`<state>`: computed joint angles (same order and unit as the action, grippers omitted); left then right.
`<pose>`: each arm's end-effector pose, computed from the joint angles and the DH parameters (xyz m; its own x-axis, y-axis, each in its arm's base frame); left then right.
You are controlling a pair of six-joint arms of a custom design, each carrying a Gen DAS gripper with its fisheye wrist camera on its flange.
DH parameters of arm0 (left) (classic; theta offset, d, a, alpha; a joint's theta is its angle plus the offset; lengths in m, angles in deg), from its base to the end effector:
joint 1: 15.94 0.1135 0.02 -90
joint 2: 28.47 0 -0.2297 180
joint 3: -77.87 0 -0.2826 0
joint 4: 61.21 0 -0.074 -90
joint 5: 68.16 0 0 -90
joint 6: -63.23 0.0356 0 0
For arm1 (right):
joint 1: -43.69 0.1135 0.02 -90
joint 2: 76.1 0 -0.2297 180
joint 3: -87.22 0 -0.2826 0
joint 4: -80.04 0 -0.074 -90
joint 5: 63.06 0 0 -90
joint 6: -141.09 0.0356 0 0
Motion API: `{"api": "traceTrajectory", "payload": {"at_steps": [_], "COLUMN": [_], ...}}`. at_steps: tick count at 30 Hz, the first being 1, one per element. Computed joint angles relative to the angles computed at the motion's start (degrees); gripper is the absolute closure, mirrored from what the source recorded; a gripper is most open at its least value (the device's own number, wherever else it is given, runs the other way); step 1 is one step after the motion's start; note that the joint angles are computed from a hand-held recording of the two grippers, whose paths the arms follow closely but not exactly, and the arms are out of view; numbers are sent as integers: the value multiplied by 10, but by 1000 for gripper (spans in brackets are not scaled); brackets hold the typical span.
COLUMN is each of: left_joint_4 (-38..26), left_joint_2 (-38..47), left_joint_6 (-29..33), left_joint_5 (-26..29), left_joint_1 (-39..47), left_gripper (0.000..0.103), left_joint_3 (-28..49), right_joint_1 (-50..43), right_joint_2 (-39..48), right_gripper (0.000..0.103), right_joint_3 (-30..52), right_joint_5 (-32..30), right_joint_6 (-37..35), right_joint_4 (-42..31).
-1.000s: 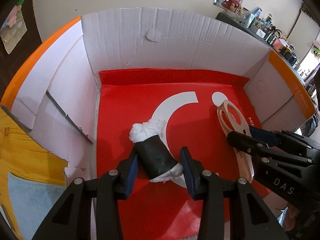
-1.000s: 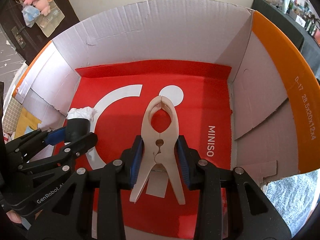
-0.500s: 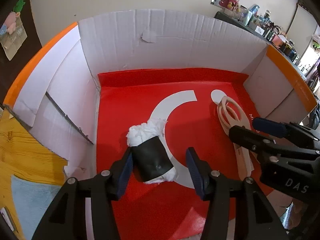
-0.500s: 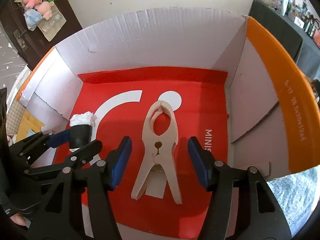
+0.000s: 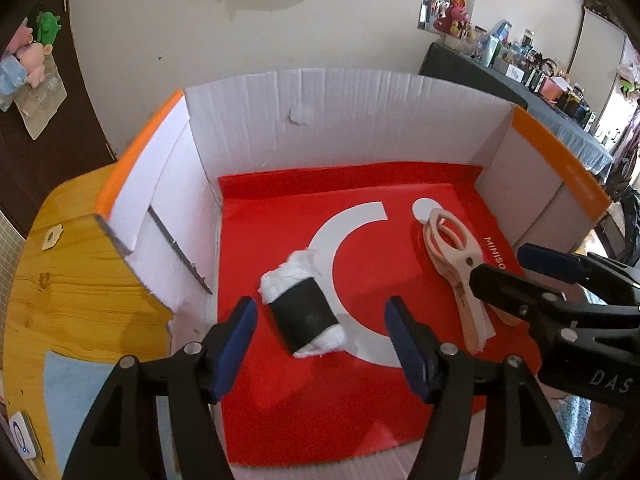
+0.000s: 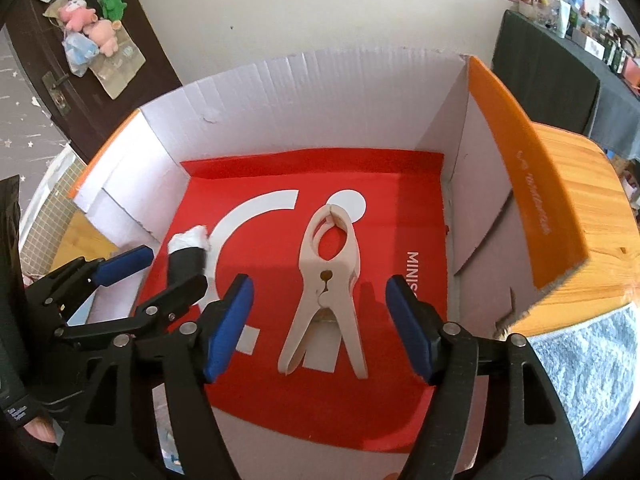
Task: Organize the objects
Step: 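Withdraw both grippers from the box back over the towel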
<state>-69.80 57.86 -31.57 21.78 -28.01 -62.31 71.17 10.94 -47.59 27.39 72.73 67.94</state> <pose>0.2567 -0.0549 0.0478 -0.8167 0.0891 -0.5702 0.1407 0.9889 -0.0470 0.2513 0.1304 0.0657 -0.8354 -0.0188 -0.5494 -0.1606 0.9642 0.2111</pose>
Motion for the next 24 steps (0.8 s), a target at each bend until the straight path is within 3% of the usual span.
{"api": "traceTrajectory", "payload": {"at_steps": [8, 11, 17, 24], "left_joint_4": [-7, -17, -51, -139], "left_joint_2": [-79, -137, -261, -436], "left_joint_6": [-5, -6, -14, -27], "left_joint_5": [-15, -14, -38, -55], "left_joint_1": [-3, -1, -19, -37], "left_gripper": [31, 24, 16, 13], "left_joint_3": [-52, -84, -144, -212], "right_joint_1": [16, 23, 46, 115], "right_joint_2": [-82, -118, -233, -333], "right_gripper": [25, 16, 14, 13], "right_joint_3": [-61, -92, -167, -213], "right_joint_5": [18, 26, 42, 121], "right_joint_6": [10, 12, 22, 50], "right_joint_4": [19, 31, 23, -27]}}
